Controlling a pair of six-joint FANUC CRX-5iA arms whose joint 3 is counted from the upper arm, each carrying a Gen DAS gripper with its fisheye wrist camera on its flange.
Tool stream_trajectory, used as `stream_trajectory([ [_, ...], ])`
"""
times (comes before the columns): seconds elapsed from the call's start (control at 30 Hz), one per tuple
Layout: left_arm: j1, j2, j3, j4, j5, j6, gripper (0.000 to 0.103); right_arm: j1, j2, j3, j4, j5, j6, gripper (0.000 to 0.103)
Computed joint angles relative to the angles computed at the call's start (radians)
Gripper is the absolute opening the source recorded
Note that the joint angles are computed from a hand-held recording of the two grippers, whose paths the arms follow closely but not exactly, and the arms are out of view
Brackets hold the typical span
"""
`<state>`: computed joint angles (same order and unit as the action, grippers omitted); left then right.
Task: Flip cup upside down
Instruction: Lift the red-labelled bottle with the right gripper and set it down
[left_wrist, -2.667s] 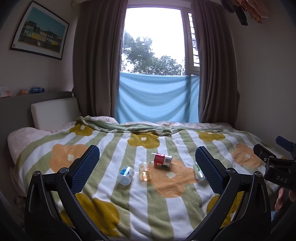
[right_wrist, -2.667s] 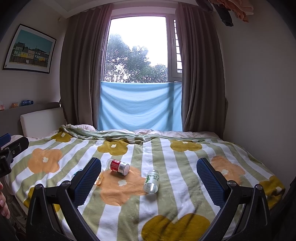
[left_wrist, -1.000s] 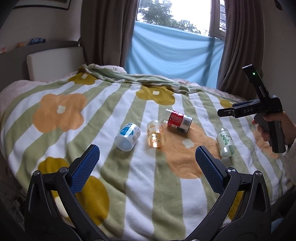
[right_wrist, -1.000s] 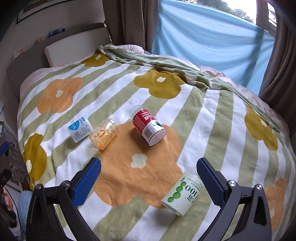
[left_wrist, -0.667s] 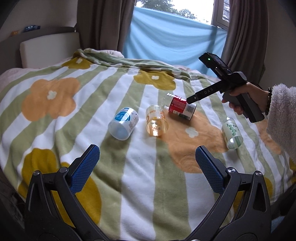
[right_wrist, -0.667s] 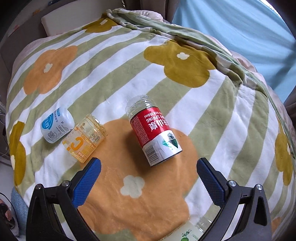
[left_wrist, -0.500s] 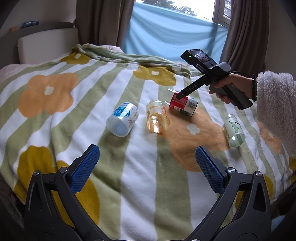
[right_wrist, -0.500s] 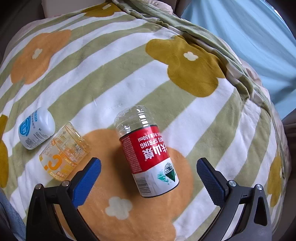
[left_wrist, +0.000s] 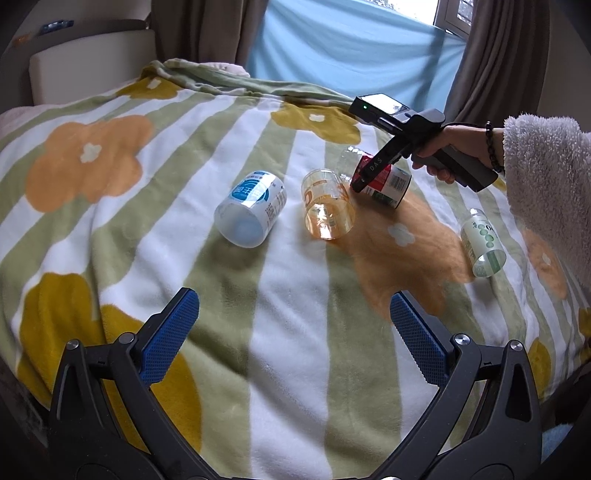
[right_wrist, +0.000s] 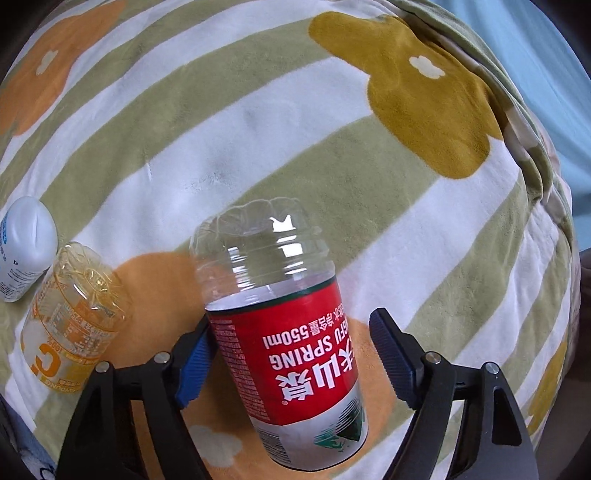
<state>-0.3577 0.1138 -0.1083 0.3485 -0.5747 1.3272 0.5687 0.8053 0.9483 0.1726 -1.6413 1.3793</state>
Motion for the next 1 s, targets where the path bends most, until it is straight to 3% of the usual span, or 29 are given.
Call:
stream_trajectory([
  [0.2,-0.002,0.002,0.025,-0.044,-0.036,0.044,0.103,0.005,-0.033,-0.049,-0.005,0.017,-0.037,0.062],
  [0.47,-0.007,-0.039,0.012,-0.031,-0.062,0.025,0.103,0.050,-0.130,-0.107,-0.009,-0.007,-0.150,0.062],
  [0.73,-0.009,-0.117,-0.038,-0.006,-0.104,-0.011,0.103,0.156,-0.402,-0.395,-0.081,0.099,-0.380,0.062],
  [1.0,0.003,-0.194,-0.091,-0.006,-0.148,-0.034,0.103,0.317,-0.540,-0.607,-0.074,0.185,-0.544,0.062],
])
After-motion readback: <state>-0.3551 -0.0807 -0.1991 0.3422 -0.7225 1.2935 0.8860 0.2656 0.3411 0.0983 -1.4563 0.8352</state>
